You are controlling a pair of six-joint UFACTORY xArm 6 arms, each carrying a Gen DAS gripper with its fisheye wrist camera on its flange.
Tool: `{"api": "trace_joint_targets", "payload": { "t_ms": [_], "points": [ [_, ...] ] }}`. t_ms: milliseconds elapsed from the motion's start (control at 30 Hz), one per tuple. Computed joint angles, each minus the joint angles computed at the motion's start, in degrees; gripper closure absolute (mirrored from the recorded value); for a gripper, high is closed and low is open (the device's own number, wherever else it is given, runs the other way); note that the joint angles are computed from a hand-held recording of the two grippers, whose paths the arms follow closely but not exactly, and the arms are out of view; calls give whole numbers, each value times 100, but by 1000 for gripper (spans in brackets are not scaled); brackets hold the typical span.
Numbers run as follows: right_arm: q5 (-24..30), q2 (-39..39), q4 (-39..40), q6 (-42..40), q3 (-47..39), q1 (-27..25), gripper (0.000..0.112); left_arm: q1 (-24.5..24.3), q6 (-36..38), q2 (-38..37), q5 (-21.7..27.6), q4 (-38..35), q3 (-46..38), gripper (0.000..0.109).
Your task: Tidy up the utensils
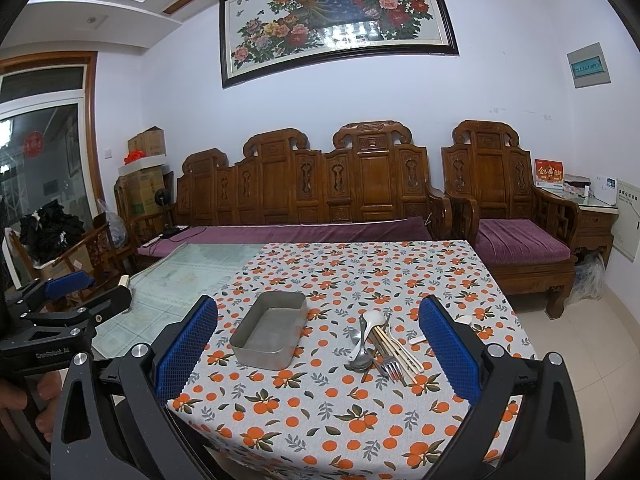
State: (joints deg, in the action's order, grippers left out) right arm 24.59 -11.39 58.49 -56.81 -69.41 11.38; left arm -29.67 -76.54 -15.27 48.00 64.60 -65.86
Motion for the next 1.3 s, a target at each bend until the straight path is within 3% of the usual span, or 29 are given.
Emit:
{"api": "trace_joint_targets", "payload": {
  "t_ms": [1300],
  "points": [
    [30,-27,16,-13,39,-23,12,126,172,-156,-115,-89,106,12]
  ]
}}
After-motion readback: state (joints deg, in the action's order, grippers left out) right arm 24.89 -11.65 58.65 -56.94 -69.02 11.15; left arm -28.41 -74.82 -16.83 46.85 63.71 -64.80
